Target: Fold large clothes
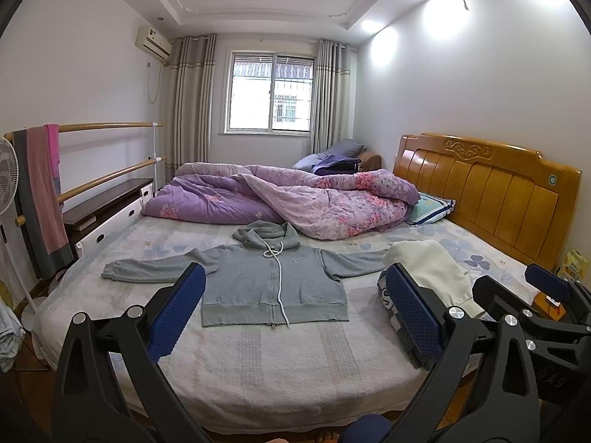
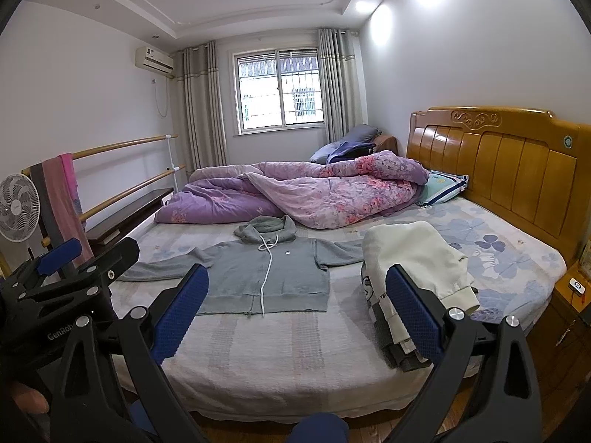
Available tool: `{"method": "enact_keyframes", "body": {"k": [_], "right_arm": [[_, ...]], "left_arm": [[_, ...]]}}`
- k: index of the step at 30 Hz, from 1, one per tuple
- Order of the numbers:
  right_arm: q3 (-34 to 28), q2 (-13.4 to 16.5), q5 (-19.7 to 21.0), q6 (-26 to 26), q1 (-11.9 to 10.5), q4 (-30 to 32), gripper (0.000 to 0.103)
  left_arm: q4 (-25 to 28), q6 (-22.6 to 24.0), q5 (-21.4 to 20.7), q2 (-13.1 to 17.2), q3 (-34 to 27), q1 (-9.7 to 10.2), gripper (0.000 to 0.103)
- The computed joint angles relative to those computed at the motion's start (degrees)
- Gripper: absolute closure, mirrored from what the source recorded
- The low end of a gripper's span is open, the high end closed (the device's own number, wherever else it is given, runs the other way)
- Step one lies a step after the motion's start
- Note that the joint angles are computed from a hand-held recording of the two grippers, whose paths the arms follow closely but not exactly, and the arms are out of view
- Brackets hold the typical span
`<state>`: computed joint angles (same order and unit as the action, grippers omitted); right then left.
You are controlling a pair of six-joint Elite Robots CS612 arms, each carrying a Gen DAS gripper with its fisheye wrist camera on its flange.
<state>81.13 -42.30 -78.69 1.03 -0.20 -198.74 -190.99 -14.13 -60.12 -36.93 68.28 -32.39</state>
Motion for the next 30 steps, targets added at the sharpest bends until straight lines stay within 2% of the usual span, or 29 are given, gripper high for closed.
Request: {"method": "enact_keyframes", "body": {"k": [30], "right_arm": [[-0.16, 0.0, 0.98, 0.1, 0.11, 0.62, 0.01]], "left_arm": [[-0.72, 0.66, 1.8, -0.31, 0.55, -0.1, 0.005]]}}
